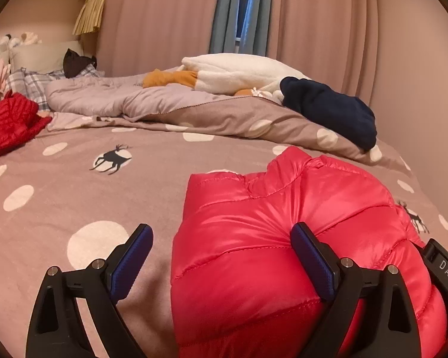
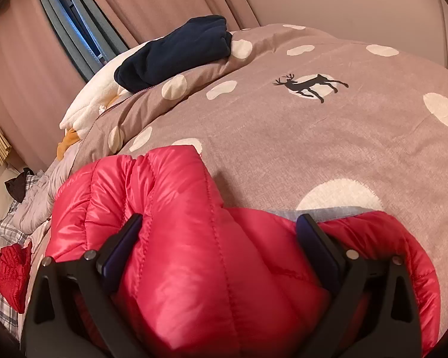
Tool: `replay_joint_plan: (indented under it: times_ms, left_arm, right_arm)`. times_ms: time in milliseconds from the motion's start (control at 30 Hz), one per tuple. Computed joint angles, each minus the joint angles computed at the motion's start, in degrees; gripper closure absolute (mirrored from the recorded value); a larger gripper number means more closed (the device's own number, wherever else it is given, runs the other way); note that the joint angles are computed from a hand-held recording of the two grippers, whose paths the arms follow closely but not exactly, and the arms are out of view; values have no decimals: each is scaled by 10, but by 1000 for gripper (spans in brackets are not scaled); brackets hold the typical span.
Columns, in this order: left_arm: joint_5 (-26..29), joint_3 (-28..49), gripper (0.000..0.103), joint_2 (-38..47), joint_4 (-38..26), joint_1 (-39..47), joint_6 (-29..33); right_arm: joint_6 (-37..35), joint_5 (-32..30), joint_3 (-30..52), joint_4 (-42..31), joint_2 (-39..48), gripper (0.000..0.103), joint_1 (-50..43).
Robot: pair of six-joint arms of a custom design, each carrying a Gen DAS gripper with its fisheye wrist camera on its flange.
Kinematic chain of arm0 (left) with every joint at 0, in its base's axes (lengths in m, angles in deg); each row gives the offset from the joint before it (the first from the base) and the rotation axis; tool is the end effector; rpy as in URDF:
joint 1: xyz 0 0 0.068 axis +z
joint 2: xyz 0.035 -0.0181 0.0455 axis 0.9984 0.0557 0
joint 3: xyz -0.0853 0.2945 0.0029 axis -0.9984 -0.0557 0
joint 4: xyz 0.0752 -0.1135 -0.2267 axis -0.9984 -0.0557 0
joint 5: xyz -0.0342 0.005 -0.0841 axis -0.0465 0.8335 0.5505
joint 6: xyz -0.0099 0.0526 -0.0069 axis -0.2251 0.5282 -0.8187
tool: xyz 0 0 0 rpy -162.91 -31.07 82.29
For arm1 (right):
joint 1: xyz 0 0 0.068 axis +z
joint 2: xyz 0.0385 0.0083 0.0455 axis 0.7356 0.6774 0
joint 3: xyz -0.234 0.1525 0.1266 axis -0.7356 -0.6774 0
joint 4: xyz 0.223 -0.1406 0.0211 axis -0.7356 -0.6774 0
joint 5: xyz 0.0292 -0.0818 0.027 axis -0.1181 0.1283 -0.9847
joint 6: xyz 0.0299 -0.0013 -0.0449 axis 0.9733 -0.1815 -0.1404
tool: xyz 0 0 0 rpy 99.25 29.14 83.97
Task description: Fold large clothes
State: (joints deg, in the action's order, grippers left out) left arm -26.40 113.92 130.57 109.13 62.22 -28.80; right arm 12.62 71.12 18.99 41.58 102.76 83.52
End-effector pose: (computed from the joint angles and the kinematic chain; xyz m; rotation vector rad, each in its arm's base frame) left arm 0.3287 -0.1401 0.0320 -0.0607 2.0944 -0.1848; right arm 0.2664 0.1695 0.0172 0.8410 2.1229 0.1685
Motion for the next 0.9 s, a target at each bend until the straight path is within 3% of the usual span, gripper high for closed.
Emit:
replay_joint_plan:
  times_ms: [433,567,633,733,833,900]
  left_arm:
    - [5,2,7,-7,-16,6,-16]
    - [36,-16,5,-34,-31,26,-17]
    - [44,-29,5,-48,-36,35,-17]
    - [52,-60,5,-77,-40,51,-38]
    - [70,-89,5,-99,-40,60,-41]
    - [113,-102,5,-112,-48,77,-48]
  right_arm:
    - [4,4,8,-26,-8,2,3]
    - [19,-25,9,-86,-53,1,3]
    - [11,-42,-26,-81,-100,1,15]
    - [-11,0,-100,-52,-169,0,61]
    - [2,27,-164,-44,-206,0,100]
    - [24,11,-206,14,-192,0,106]
